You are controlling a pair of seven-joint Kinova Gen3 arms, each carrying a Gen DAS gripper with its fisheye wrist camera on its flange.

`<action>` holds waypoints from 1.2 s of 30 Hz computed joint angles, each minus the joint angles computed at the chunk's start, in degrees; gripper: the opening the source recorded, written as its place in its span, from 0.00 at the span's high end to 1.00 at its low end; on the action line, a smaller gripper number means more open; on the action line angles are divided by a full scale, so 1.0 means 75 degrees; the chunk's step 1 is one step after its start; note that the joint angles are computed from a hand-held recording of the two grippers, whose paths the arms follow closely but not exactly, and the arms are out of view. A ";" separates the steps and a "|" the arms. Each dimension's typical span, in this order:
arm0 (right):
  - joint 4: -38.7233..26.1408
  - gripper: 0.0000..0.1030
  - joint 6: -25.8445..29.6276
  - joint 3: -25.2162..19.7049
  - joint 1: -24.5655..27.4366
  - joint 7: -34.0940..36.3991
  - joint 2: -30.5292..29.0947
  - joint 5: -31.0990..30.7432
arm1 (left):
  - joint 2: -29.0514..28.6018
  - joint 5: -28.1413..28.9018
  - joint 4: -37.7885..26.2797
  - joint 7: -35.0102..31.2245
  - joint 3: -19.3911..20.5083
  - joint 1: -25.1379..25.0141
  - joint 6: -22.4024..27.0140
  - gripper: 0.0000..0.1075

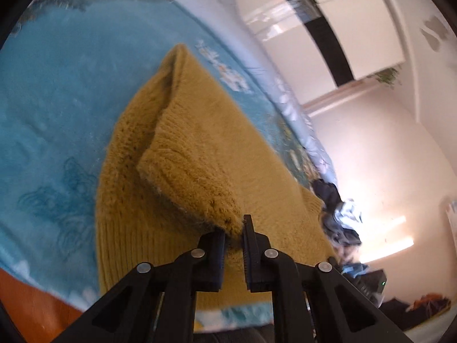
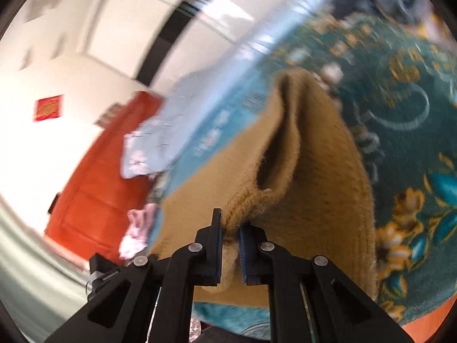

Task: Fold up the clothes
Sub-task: 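Grasp the sweater side with the left gripper while the right gripper folds the other side inward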

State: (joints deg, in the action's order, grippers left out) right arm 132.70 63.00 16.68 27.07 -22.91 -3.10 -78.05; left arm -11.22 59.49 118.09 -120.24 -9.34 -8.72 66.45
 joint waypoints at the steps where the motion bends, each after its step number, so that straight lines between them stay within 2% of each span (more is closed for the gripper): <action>1: 0.0025 0.90 -0.0031 -0.0080 0.0137 0.0080 -0.0046 0.0073 | -0.0079 -0.0157 -0.0017 0.0047 0.0117 -0.0036 -0.0057 0.90; 5: 0.0012 0.90 -0.0759 -0.0087 -0.0098 -0.0634 -0.0158 0.0737 | -0.0013 -0.0721 0.0056 0.0389 0.0287 0.0196 -0.0335 0.90; 8: -0.0016 0.90 -0.1142 -0.0165 -0.0218 -0.1206 -0.0012 0.1286 | 0.0190 -0.0821 0.0110 0.0319 0.0179 0.0202 -0.0182 0.90; 11: -0.0028 0.90 -0.1048 -0.0091 -0.0203 -0.1150 0.0040 0.1365 | 0.0330 -0.0758 -0.0055 -0.0090 0.0069 0.0140 0.0212 0.86; 14: -0.0176 0.87 -0.1210 -0.0167 -0.0288 -0.1294 -0.0295 0.1756 | 0.0412 -0.0493 -0.0192 -0.0723 -0.0148 -0.0064 0.0875 0.82; 16: -0.0246 0.86 -0.1456 -0.0200 -0.0435 -0.1368 -0.0634 0.2094 | 0.0392 -0.0445 -0.0311 -0.1072 -0.0378 -0.0141 0.1231 0.68; 17: -0.0257 0.81 -0.1643 -0.0215 -0.0527 -0.1411 -0.0841 0.2284 | 0.0310 -0.0453 -0.0369 -0.1190 -0.0414 -0.0250 0.1255 0.62; 19: -0.0247 0.66 -0.2201 -0.0362 -0.0697 -0.1705 -0.1220 0.2680 | 0.0089 -0.0652 -0.0476 -0.1146 -0.0285 -0.0605 0.0961 0.42; 20: -0.0235 0.55 -0.2446 -0.0424 -0.0771 -0.1853 -0.1333 0.2807 | -0.0013 -0.0774 -0.0518 -0.1081 -0.0297 -0.0643 0.0733 0.40; 22: -0.0213 0.48 -0.2705 -0.0302 -0.0938 -0.1914 -0.1314 0.2768 | -0.0052 -0.1107 -0.0583 -0.0759 -0.0194 -0.0685 0.0152 0.38; 24: -0.0238 0.39 -0.2831 -0.0041 -0.1120 -0.1946 -0.1044 0.2509 | 0.0285 -0.1239 -0.0712 -0.0464 -0.0187 -0.0640 -0.0031 0.38; 28: -0.0421 0.39 -0.2993 0.0227 -0.1382 -0.1931 -0.0483 0.1757 | 0.0909 -0.1116 -0.0879 -0.0269 0.0012 -0.0613 -0.0413 0.38; 33: -0.1181 0.38 -0.2017 0.0118 -0.0915 -0.1556 0.0786 0.1008 | 0.1717 -0.0834 -0.1406 -0.0164 0.0430 -0.0564 -0.0667 0.38; 36: -0.1714 0.38 -0.1422 -0.0141 -0.0572 -0.1462 0.1444 0.0712 | 0.2236 -0.0503 -0.1803 -0.0172 0.0635 -0.0680 -0.0512 0.38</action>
